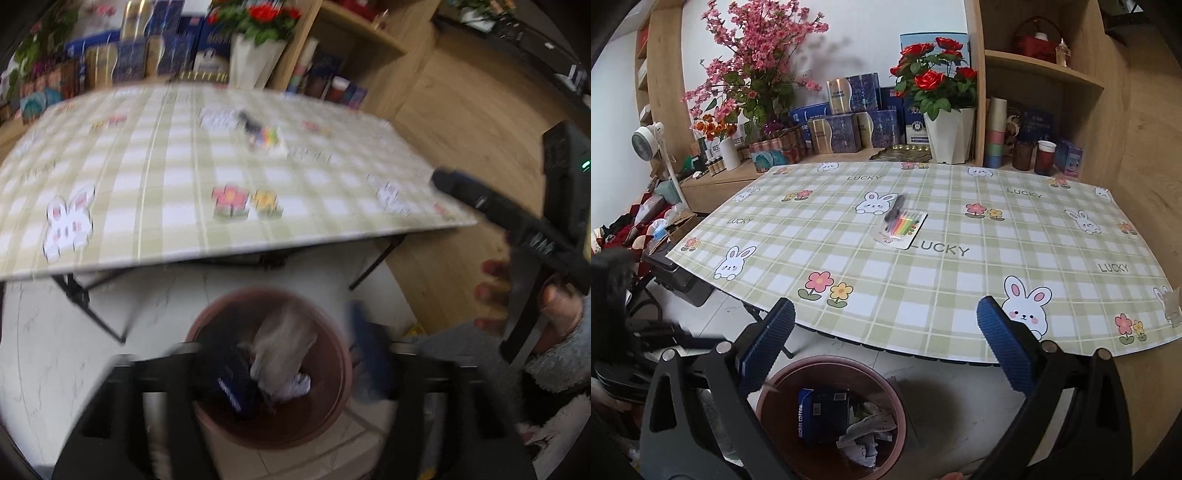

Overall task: Collect trash
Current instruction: 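Move both tools back over the table toward the pen pack and spoon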

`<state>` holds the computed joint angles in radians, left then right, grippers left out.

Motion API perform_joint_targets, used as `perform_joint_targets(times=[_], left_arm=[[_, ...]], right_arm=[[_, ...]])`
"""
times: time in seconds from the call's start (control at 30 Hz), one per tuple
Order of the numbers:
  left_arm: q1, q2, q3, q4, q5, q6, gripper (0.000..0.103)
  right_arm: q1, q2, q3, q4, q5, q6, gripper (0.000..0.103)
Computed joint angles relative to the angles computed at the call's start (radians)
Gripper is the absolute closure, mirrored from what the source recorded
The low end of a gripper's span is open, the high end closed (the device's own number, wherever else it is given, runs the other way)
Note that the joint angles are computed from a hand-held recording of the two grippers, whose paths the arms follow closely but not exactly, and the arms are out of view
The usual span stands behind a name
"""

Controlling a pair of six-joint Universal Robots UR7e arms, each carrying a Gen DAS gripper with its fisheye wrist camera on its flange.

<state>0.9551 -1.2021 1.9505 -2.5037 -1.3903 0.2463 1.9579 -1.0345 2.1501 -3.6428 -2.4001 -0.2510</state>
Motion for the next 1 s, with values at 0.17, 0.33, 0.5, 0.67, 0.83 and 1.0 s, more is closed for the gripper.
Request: perform_joint_targets(times=[0.17,0.33,0.5,0.67,0.83,1.0], left_arm=[[-0.02,-0.006,-0.009,-0.1,0.028,0.028,0.011],[-0.033,0.004,-0.028,-0.184,0.105,0.066,0.007],[-0.024,0.027,-0.073,-0.188,0.146,0.057,0.007],[-0.021,0.05,-0.105,-0.185,0.168,0.068,0.006],[-0.023,0.09,-0.147,-0.185,0.188,0.089,0.006],[-0.018,0.141,-0.2,-0.17,0.195,0.069,0.006]], right_arm=[[0.005,-0.002,-0.001,-0.034,-0.016,0.001,0.006],[-0.008,-0.027,0.009,-0.035,0.0,0.037,0.006],[-0.025,-0.045,0.011,-0.003,0.003,0.079,0.006],[-0.048,-0.061,0.007,0.046,0.018,0.103,0.006],[-0.071,-0.057,-0.01,0.066,0.011,0.073,0.006],[-0.095,-0.045,-0.033,0.075,-0.021,0.05,0.006]])
